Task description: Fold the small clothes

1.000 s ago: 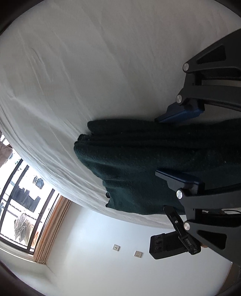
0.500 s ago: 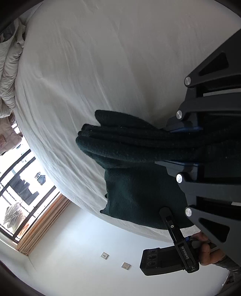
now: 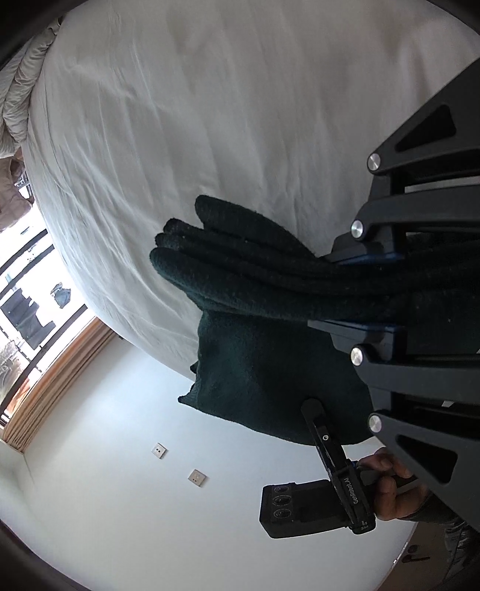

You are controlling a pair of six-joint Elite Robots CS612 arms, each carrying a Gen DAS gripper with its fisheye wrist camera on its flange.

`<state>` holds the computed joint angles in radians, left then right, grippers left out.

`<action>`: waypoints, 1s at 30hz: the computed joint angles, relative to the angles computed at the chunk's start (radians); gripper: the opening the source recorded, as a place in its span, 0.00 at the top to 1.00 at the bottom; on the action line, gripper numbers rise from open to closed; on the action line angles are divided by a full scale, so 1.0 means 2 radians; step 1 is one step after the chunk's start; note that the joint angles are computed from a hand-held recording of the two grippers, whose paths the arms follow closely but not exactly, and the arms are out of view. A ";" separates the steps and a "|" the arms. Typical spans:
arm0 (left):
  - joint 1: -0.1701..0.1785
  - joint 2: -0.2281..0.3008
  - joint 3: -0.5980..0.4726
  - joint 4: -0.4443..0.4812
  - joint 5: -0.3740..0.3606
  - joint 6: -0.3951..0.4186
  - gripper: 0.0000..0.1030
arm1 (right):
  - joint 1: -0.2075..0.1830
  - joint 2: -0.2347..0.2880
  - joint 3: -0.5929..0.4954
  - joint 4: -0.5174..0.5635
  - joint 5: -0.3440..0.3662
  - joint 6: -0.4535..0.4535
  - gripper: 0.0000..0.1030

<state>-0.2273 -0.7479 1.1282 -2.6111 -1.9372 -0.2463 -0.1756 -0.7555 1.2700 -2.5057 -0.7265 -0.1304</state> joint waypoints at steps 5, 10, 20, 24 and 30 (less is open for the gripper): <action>0.017 -0.023 0.054 -0.025 -0.003 -0.009 0.62 | 0.016 -0.007 0.016 0.004 -0.004 -0.001 0.76; 0.031 -0.013 0.065 -0.035 -0.021 -0.004 0.61 | 0.021 -0.002 0.024 -0.006 -0.007 0.021 0.76; 0.044 0.007 0.082 -0.085 -0.047 -0.030 0.43 | 0.007 0.025 0.039 -0.051 0.037 0.073 0.70; 0.048 0.011 0.090 -0.110 -0.058 -0.041 0.40 | 0.004 0.036 0.040 -0.076 0.069 0.091 0.70; 0.034 0.001 0.097 -0.117 -0.014 -0.032 0.33 | 0.003 0.038 0.043 -0.106 0.075 0.112 0.65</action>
